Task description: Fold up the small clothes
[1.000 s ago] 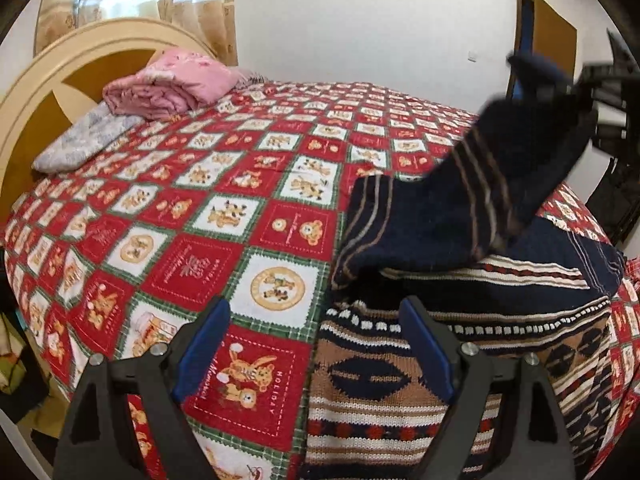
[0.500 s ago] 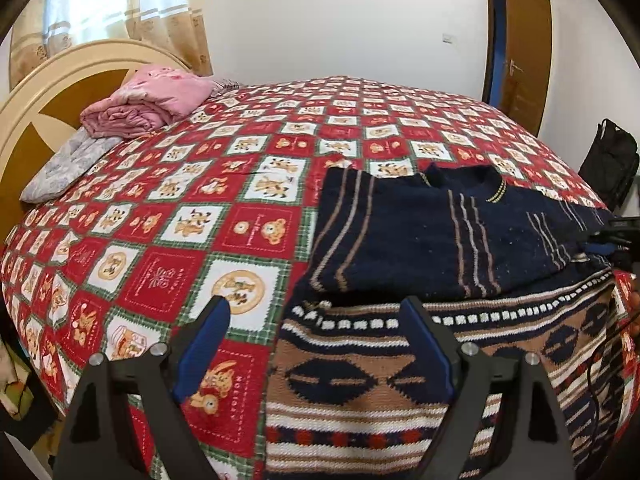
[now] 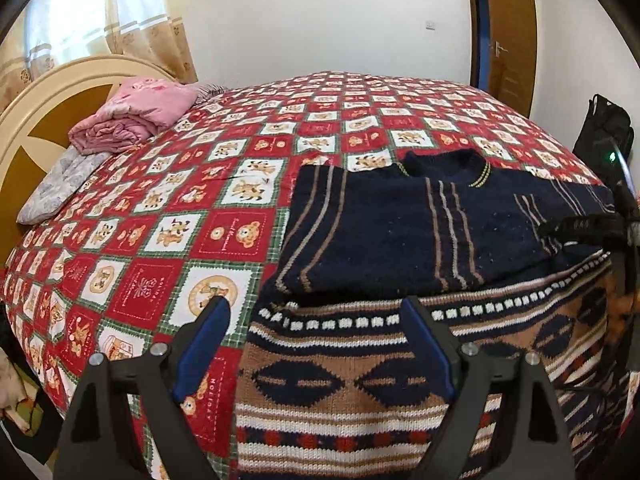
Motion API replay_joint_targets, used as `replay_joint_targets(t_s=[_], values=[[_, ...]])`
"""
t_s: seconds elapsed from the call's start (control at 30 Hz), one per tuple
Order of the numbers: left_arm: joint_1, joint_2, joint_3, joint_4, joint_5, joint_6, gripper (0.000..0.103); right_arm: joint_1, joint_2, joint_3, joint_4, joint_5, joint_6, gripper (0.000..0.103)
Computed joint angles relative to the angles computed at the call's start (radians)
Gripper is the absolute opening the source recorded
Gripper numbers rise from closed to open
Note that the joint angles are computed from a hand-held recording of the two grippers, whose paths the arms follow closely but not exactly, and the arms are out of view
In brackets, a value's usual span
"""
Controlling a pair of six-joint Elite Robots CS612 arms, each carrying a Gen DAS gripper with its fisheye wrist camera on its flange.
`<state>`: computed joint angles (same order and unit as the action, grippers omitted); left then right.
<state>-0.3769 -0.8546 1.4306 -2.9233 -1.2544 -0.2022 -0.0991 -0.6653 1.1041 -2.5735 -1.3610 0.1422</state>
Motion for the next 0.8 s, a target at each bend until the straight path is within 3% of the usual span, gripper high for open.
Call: replay_joint_targets(t_s=[0.07,0.13,0.17,0.2,0.23,0.4,0.47,0.53,0.8], values=[[0.002,0.001,-0.003,0.005,-0.006,-0.010,0.089,-0.024,-0.029,0.049,-0.099,0.052,0.060,0.031],[0.004,0.003,-0.009,0.015,-0.020,-0.023,0.089,-0.042,-0.050,0.086,-0.201,0.032,0.124,0.036],[0.004,0.005,-0.011,0.017,-0.026,-0.026,0.089,-0.057,-0.062,0.107,-0.247,0.012,0.159,0.044],[0.004,0.005,-0.012,0.018,-0.033,-0.026,0.089,-0.078,-0.073,0.127,-0.291,-0.010,0.204,0.069],[0.003,0.006,-0.014,0.022,-0.034,-0.024,0.089,-0.091,-0.080,0.141,-0.318,-0.029,0.236,0.085],[-0.003,0.012,-0.021,0.027,-0.044,-0.021,0.089,-0.183,-0.094,0.179,-0.339,-0.159,0.442,0.085],[-0.005,0.015,-0.024,0.022,-0.042,-0.028,0.089,-0.217,-0.085,0.170,-0.293,-0.187,0.507,0.076],[-0.008,0.020,-0.033,0.029,-0.036,-0.025,0.089,-0.243,-0.070,0.149,-0.252,-0.194,0.538,0.068],[-0.012,0.052,-0.099,0.133,-0.029,-0.069,0.089,-0.272,0.008,0.041,-0.198,-0.208,0.577,0.068]])
